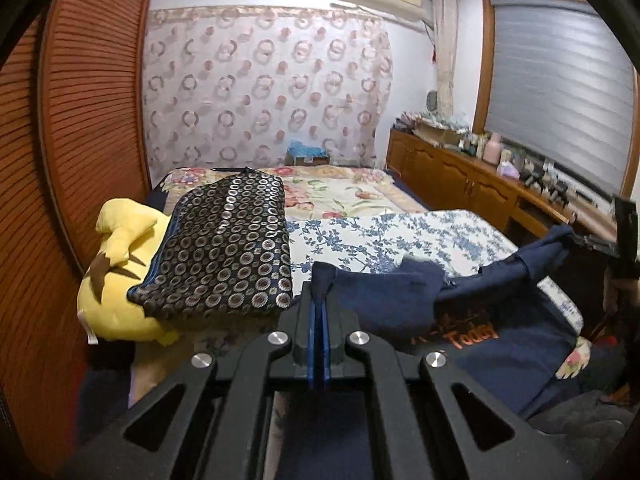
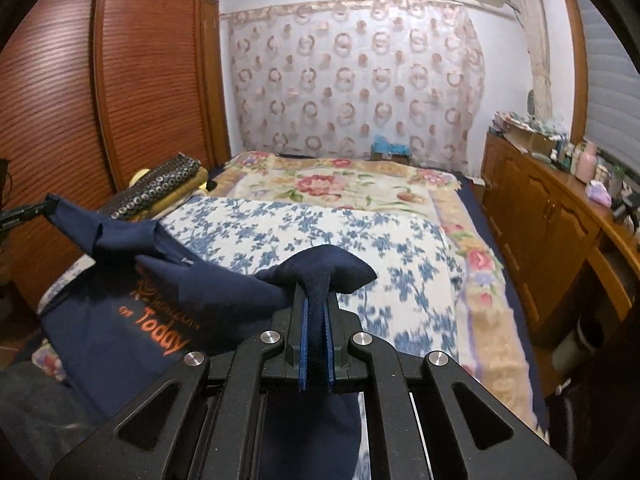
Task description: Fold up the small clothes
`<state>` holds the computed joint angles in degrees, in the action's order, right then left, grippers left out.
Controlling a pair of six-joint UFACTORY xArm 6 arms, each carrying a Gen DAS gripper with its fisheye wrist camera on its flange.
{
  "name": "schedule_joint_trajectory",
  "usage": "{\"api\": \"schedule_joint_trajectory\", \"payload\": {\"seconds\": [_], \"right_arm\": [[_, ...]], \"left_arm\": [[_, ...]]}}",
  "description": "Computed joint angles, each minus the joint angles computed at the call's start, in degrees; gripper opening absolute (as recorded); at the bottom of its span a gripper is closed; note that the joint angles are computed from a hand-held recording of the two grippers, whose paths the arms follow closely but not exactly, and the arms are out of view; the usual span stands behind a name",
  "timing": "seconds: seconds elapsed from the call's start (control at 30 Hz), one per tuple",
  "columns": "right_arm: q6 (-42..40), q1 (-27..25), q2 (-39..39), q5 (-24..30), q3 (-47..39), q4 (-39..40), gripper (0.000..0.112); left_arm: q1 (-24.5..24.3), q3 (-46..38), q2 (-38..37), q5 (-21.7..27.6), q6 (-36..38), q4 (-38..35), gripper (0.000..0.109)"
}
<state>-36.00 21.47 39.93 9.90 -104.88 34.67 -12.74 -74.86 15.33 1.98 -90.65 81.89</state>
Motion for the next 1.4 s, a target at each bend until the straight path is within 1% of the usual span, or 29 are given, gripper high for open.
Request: {"api": "schedule_joint_trajectory", "payload": {"seconds": [0.03,0.13,0.3,0.33,0.37,0.4,0.47,0.53,0.57,0.6,0.63,0.67,0.7,0.73,0.77,0.8,0.87,0.9,0.93,1.03,1.07,1.1,1.13,1.2,1.27,1.4], "right_arm": [[-1.61,0.05,-1.72,-0.22,2.27,1.80,0.004],[-1.35,0.04,-4.99,-0.78,6.75,0.30,0.004],[-4.30,0.50,-9.98,-0.18,13.93,1.91,0.004],[-4.27,0.42,-10.50,-0.28,15.07,1.66,0.004],[-2.19,0.27,-10.67,-0.10,15.78,-0.58,0.004],[0.91,0.01,-10.65,0.87,16.20,-3.92,0.004],[3.50,-0.29,-10.47,1.90,16.50,-7.22,0.004],[5.62,-0.46,-11.00,1.26,17.64,-10.13,0.007],[7.19,-0.63,-11.17,0.81,17.88,-12.51,0.007],[7.92,-0.84,-11.53,-0.15,18.27,-14.34,0.010],[7.00,-0.91,-11.78,-0.76,18.25,-13.77,0.014],[4.51,-1.05,-11.89,-0.98,18.11,-11.29,0.023],[1.91,-1.14,-11.78,-1.04,17.39,-8.62,0.033],[1.45,-1.24,-11.44,-1.41,16.90,-8.23,0.039],[2.14,-1.47,-10.58,-1.98,15.88,-8.88,0.047],[2.19,-1.59,-9.75,-2.00,14.84,-8.71,0.049],[2.40,-1.94,-7.10,-1.26,11.64,-8.01,0.050],[3.94,-2.23,-4.97,-0.48,9.19,-8.80,0.050],[4.06,-2.35,-3.49,0.22,7.45,-8.27,0.050],[4.85,-2.83,1.57,3.07,1.33,-7.47,0.050],[5.87,-2.99,3.21,4.21,-0.75,-8.16,0.050],[7.46,-3.23,5.49,5.95,-3.77,-9.49,0.050],[8.51,-3.27,6.84,6.94,-5.57,-10.30,0.050],[9.81,-3.52,9.95,10.07,-10.05,-11.02,0.050],[10.61,-3.69,12.05,12.30,-13.09,-11.85,0.050],[14.83,-3.99,18.06,18.76,-22.25,-17.07,0.050]], "left_arm": [[0.06,1.28,-1.18,0.06,-2.23,1.50,0.001],[-0.66,4.33,-3.57,1.43,-3.80,2.71,0.001],[-1.77,7.90,-5.39,2.63,2.33,-2.78,0.001],[-2.07,8.38,-5.63,2.96,3.89,-4.26,0.001],[-2.18,8.95,-5.91,2.92,5.25,-5.45,0.002],[-2.16,9.23,-5.90,2.62,7.09,-7.00,0.005],[-2.28,9.43,-6.18,2.98,7.00,-6.73,0.011],[-2.32,9.58,-6.50,3.35,7.34,-7.13,0.019],[-2.20,9.39,-6.47,3.29,6.52,-6.21,0.025],[-2.13,9.19,-6.38,3.23,6.11,-5.59,0.027],[-2.09,9.00,-6.09,3.15,6.68,-5.83,0.029],[-2.06,8.75,-5.62,3.14,8.36,-7.17,0.034],[-2.09,8.39,-4.90,3.38,10.45,-8.95,0.036],[-2.09,7.95,-3.92,3.51,13.79,-12.17,0.037],[-2.08,7.48,-2.81,3.36,17.87,-16.20,0.040],[-2.12,6.98,-1.68,3.26,22.00,-20.31,0.044],[-2.32,5.67,0.25,3.44,26.45,-24.73,0.051],[-2.46,4.90,1.39,3.34,29.48,-27.75,0.053],[-2.63,3.98,2.74,3.33,32.70,-31.08,0.054],[-2.75,1.40,5.92,3.69,39.34,-37.93,0.054],[-2.87,0.72,6.65,3.86,40.98,-39.76,0.054],[-3.08,-0.45,7.96,4.22,44.46,-43.59,0.054],[-3.24,-1.20,8.71,4.60,46.57,-45.80,0.054],[-3.45,-3.77,10.83,6.08,48.73,-48.03,0.054],[-3.71,-5.66,12.57,6.97,52.39,-52.13,0.054],[-4.04,-9.36,15.76,8.93,56.79,-56.66,0.054]]}}
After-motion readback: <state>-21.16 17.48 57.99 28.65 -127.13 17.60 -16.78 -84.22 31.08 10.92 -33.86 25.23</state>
